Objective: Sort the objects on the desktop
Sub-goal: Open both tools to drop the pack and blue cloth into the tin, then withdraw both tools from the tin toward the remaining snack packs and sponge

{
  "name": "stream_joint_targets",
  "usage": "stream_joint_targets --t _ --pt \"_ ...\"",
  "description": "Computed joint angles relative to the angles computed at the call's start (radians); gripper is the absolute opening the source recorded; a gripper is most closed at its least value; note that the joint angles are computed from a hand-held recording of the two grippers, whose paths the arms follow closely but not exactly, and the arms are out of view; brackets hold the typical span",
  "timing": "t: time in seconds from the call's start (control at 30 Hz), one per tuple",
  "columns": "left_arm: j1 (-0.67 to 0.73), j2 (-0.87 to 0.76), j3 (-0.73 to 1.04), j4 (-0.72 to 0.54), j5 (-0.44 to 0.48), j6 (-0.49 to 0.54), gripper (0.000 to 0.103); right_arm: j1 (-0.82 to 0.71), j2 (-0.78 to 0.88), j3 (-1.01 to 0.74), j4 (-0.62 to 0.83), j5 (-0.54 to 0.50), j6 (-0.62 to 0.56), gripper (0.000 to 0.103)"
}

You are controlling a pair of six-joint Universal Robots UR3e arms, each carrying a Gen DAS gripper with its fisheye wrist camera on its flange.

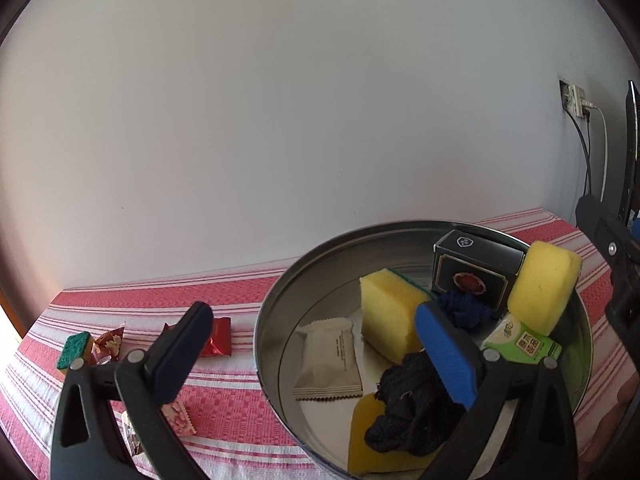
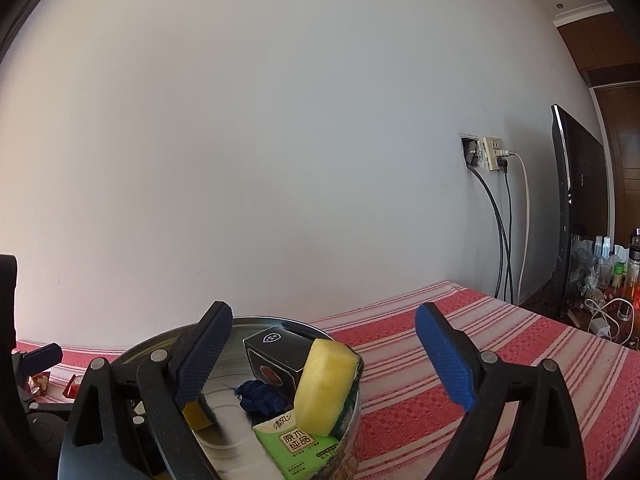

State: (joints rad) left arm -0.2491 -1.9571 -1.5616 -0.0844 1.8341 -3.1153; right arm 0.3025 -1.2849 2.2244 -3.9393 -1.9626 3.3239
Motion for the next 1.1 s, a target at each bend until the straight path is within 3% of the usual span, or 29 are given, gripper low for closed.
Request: stream_joint_targets --t 0.23,0.53,1.1 --pt "0.020 0.062 -0.106 0.025 -0.029 0.007 0.102 0.042 -0.029 0.014 0.028 -0.040 -0.009 0.095" --pt "0.222 0.196 -0.259 0.039 -0.223 0.074 0.102 0.092 -0.053 0.043 0.030 -0.088 0.023 0.095" --pt "0.413 0.377 -0.435 -0.002 -0.368 0.141 0.102 0.283 -0.003 0.002 0.008 -0.211 0.013 0.095"
